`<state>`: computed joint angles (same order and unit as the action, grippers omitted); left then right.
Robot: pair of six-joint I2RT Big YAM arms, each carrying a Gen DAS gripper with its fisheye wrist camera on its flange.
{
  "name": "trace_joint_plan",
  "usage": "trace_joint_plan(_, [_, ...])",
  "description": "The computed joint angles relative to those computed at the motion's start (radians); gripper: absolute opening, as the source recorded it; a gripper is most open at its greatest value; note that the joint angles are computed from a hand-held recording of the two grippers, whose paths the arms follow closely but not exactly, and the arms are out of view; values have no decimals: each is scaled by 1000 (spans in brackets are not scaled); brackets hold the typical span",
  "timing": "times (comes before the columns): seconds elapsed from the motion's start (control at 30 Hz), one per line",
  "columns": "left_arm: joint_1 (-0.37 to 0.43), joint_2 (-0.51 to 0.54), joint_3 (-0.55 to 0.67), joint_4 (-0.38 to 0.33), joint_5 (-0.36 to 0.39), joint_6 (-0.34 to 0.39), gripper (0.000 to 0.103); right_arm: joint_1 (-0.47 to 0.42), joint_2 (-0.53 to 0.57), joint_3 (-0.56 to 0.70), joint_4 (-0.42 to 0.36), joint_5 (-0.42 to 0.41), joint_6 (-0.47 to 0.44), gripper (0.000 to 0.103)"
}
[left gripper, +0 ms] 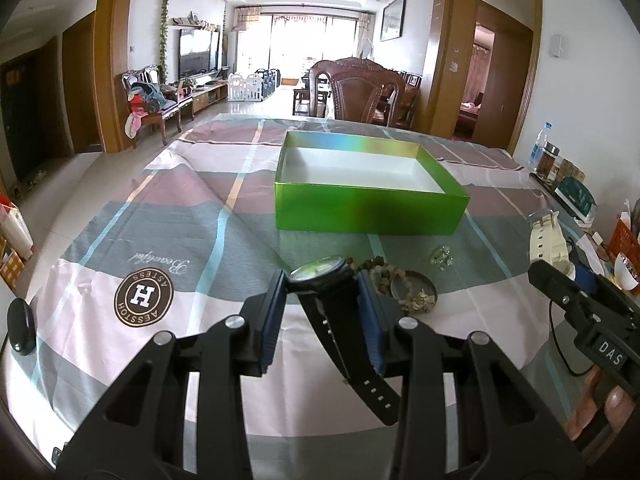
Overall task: Organize jewelry
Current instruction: 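Lift both watches and carry them toward the green box, then lower both watches into the green box and open both tools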
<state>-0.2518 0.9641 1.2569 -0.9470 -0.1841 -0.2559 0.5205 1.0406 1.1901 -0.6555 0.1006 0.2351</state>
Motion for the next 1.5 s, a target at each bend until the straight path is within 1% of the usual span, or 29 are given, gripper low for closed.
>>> trace_joint_plan(0.3, [-3,4,1,0,1,-2,36,-6,10,1,-1,-10,-1,61])
trace_joint_plan(0.43, [0,10,11,7,16,-2,36,-11,13,8,0,-25,-7,61])
trace_joint_plan(0.57, [7,41,74,10,31,19,36,-20,39,61,-2,-51,-28,61])
trace_joint_plan(0.67, [18,87,160,14,48,47,36,-32,89,142,-6,-62,-69,61])
trace_joint_plan(0.73, [20,132,232,19,28,72,36,-46,135,205,-10,-74,-91,61])
trace_joint_plan(0.8, [22,189,309,16,11,101,37,-69,213,307,-38,-107,-108,61])
trace_joint_plan(0.9, [48,316,461,-26,47,134,37,-95,329,455,-85,-138,-136,61])
trace_joint_plan(0.97, [69,424,581,-71,97,132,37,-110,413,557,-129,-153,-144,61])
trace_joint_plan(1.03, [73,547,715,-131,70,139,37,-126,513,679,-196,-180,-142,61])
trace_joint_plan(1.07, [76,590,760,-151,72,144,37,-133,570,743,-226,-186,-143,61])
trace_joint_plan(1.1, [80,655,830,-185,75,151,37,-138,606,787,-248,-186,-145,61])
trace_joint_plan(1.17, [92,738,917,-217,83,142,36,-147,685,878,-298,-179,-140,61])
trace_joint_plan(1.2, [98,793,975,-244,89,127,36,-152,730,926,-327,-175,-131,61])
trace_joint_plan(1.27, [113,864,1048,-283,92,122,36,-159,810,1013,-381,-184,-118,61])
trace_joint_plan(1.3, [112,913,1101,-316,84,119,36,-162,840,1048,-405,-192,-113,61])
trace_joint_plan(1.37, [115,966,1155,-353,77,143,36,-172,920,1145,-473,-214,-87,61])
trace_joint_plan(1.43, [114,1026,1217,-393,72,168,36,-175,963,1191,-508,-215,-75,61])
trace_joint_plan(1.5, [119,1067,1260,-423,83,150,36,-175,1016,1262,-556,-206,-66,61])
